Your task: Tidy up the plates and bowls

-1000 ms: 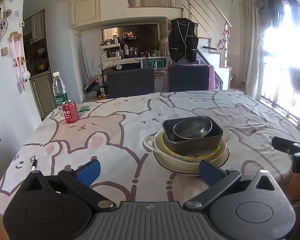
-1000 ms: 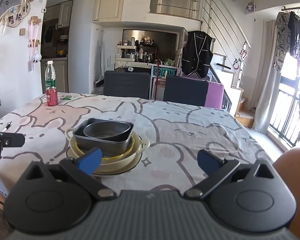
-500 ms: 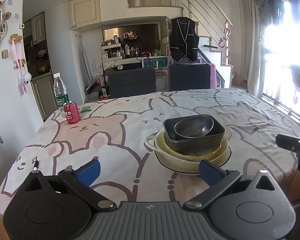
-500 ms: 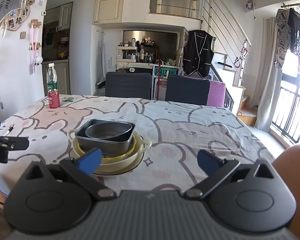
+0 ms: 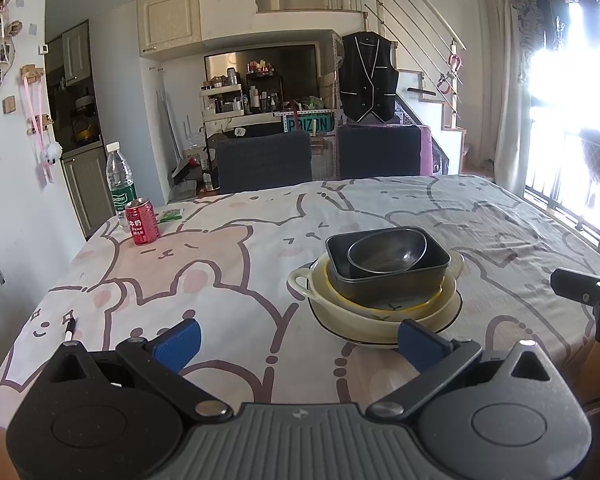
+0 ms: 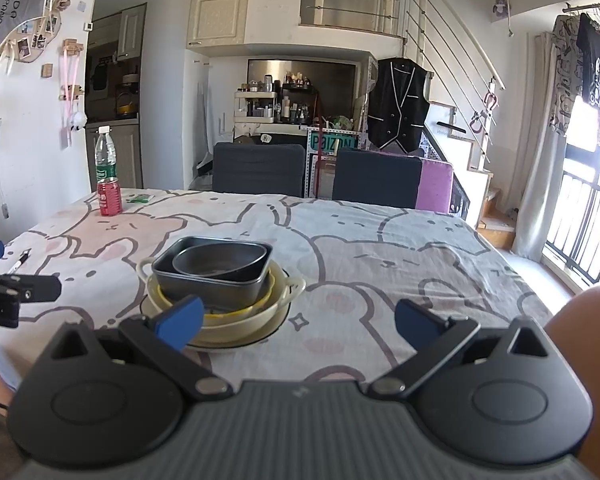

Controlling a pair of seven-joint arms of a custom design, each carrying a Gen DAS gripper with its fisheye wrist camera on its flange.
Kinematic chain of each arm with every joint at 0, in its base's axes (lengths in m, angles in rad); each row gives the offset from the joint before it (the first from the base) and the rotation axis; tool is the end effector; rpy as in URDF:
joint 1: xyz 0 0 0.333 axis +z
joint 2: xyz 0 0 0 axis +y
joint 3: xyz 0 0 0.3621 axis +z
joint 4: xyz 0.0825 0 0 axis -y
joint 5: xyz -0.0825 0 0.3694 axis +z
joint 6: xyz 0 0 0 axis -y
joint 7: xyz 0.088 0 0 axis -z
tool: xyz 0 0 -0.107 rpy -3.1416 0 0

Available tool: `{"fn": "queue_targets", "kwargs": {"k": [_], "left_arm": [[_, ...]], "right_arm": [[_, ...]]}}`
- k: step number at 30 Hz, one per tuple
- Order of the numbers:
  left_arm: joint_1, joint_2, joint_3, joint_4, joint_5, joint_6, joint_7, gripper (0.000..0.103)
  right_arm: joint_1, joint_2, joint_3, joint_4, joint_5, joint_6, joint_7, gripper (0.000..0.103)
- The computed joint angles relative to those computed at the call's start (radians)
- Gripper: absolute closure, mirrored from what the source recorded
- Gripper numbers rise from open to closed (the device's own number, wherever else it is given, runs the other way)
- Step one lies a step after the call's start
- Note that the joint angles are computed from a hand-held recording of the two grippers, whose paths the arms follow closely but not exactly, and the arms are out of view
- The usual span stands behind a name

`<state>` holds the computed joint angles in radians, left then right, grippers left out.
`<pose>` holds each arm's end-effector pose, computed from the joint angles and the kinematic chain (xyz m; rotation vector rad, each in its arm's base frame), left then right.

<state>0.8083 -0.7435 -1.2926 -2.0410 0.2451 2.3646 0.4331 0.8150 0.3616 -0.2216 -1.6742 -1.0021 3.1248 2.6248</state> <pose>0.3829 -0.3870 0.5839 -1.7993 1.2030 -0.5791 0.5145 0.4661 0.5427 -1.8543 0.9845 -0.6566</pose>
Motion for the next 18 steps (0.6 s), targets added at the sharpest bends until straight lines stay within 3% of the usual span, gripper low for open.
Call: {"fn": "queue_targets", "kwargs": {"k": [18], "left_arm": [[0.001, 0.002, -0.003, 0.001, -0.002, -0.002, -0.001, 0.0]], "right_arm": [[0.006, 0.001, -0.006, 0.0, 0.01, 0.001, -0.008, 0.0]]}}
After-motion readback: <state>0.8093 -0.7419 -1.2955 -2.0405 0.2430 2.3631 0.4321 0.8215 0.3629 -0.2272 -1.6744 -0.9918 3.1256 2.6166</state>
